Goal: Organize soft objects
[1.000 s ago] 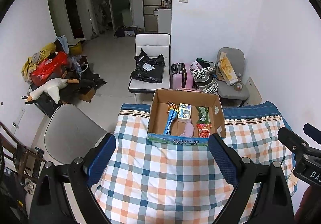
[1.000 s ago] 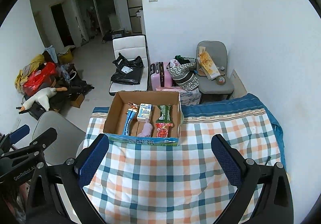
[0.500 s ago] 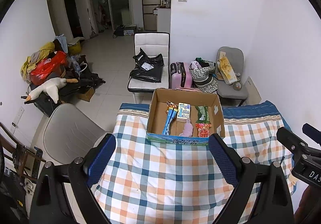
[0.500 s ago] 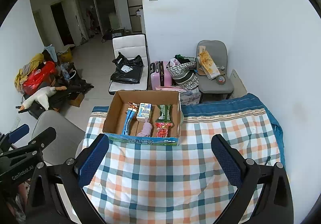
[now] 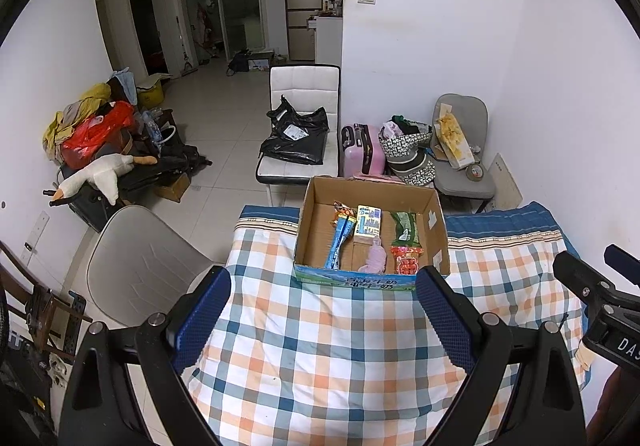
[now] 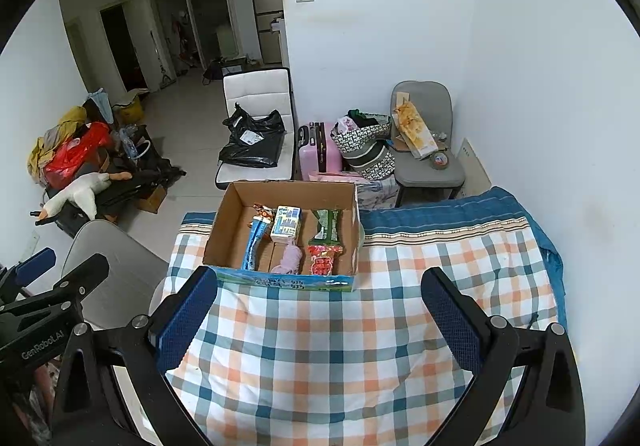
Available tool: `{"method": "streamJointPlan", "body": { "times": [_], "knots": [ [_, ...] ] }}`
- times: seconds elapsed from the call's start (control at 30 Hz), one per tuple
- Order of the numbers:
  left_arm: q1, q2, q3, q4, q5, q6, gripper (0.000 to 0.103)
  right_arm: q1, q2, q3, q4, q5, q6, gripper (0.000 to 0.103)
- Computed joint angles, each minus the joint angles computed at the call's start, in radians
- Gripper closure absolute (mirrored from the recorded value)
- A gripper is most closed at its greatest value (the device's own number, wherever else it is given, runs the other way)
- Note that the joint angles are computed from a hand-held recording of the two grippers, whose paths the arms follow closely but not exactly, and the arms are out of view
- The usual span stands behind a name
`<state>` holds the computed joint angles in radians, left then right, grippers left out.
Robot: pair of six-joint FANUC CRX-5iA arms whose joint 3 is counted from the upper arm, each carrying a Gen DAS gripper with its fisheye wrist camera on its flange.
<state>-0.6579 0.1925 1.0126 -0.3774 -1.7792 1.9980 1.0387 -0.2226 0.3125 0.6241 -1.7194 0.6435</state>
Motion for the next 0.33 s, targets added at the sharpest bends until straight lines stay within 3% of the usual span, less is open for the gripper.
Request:
{"method": "streamJointPlan", "body": {
  "times": [0.33],
  "knots": [
    [0.002,0.001,0.003,0.001,-0.004,0.0,0.008,-0.017,0.005,0.008,-0.013,0.008,0.017,0.0]
  ]
}}
